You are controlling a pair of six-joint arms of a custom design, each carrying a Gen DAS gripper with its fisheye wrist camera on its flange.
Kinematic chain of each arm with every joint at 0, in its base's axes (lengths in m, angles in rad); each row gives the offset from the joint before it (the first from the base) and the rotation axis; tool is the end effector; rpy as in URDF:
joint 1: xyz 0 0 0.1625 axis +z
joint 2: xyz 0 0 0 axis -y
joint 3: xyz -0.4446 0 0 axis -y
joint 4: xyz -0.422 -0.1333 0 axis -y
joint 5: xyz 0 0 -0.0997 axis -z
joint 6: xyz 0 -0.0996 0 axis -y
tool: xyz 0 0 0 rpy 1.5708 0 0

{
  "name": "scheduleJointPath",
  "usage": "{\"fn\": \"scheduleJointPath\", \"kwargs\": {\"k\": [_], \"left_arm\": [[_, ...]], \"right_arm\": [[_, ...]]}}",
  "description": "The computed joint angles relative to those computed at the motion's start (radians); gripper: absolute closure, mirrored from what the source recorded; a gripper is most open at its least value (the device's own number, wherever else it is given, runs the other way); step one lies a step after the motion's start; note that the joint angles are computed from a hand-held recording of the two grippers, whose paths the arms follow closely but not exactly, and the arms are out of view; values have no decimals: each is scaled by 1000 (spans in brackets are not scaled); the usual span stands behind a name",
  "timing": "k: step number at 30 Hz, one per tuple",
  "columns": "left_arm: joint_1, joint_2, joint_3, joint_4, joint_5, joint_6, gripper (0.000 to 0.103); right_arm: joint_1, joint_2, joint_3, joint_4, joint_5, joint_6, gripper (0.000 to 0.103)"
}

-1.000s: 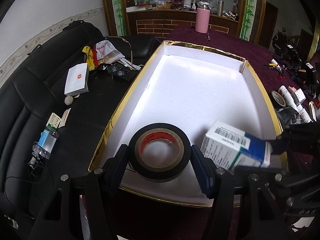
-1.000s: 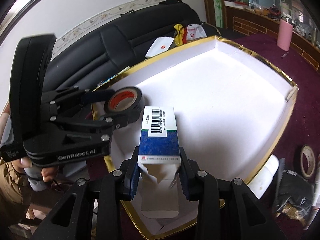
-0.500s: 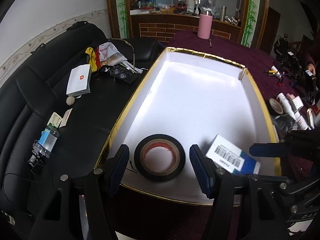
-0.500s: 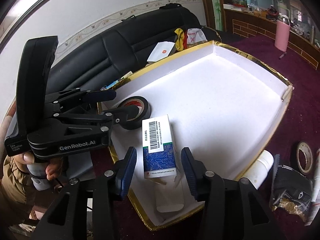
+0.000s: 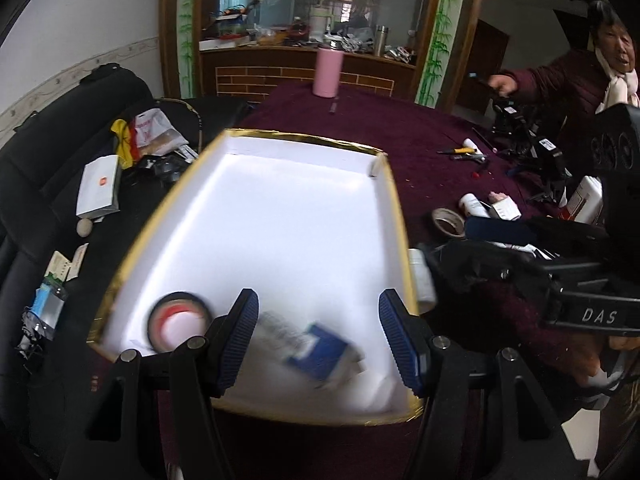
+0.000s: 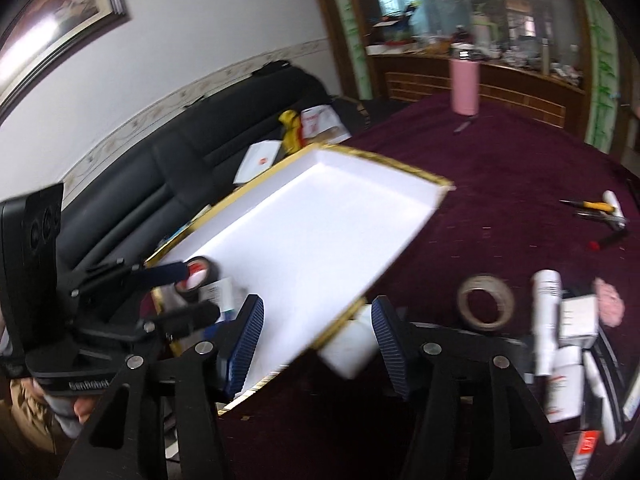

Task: Organize objects
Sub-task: 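Lower the blue-white medicine box into the tray and open the right tool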

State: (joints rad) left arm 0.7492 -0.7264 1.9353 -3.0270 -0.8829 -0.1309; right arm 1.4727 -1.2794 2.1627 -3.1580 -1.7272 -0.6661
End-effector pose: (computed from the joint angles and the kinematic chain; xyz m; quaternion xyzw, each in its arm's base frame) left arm -0.3035 -0.5507 0.0129 0.2771 0.8932 -0.2566 0.2442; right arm 0.0648 -0.5442 0.2517 0.2364 -0.9059 0.2916 0.1962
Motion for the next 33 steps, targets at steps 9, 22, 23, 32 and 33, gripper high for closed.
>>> {"fn": "scheduleJointPath", "kwargs": {"k": [9,22,23,32,33], "left_arm": [[-18,100,-56,111,159,2,36],[53,44,-80,384,298,-207,18],[52,48,-78,381,320,-200,17],[57,20,-61,318,304,-164,18],[49,17,-51,279,298,-145,18]], "right_arm": [[-108,-81,33,-47,-26,87,15],[-54,13,59,-101,-93,-60,15],[-44,31,60,-114,-106,-77,15],[-23,77,71,-199,-111,-156,15],[-29,69,72,-197,-105,-144,15]]}}
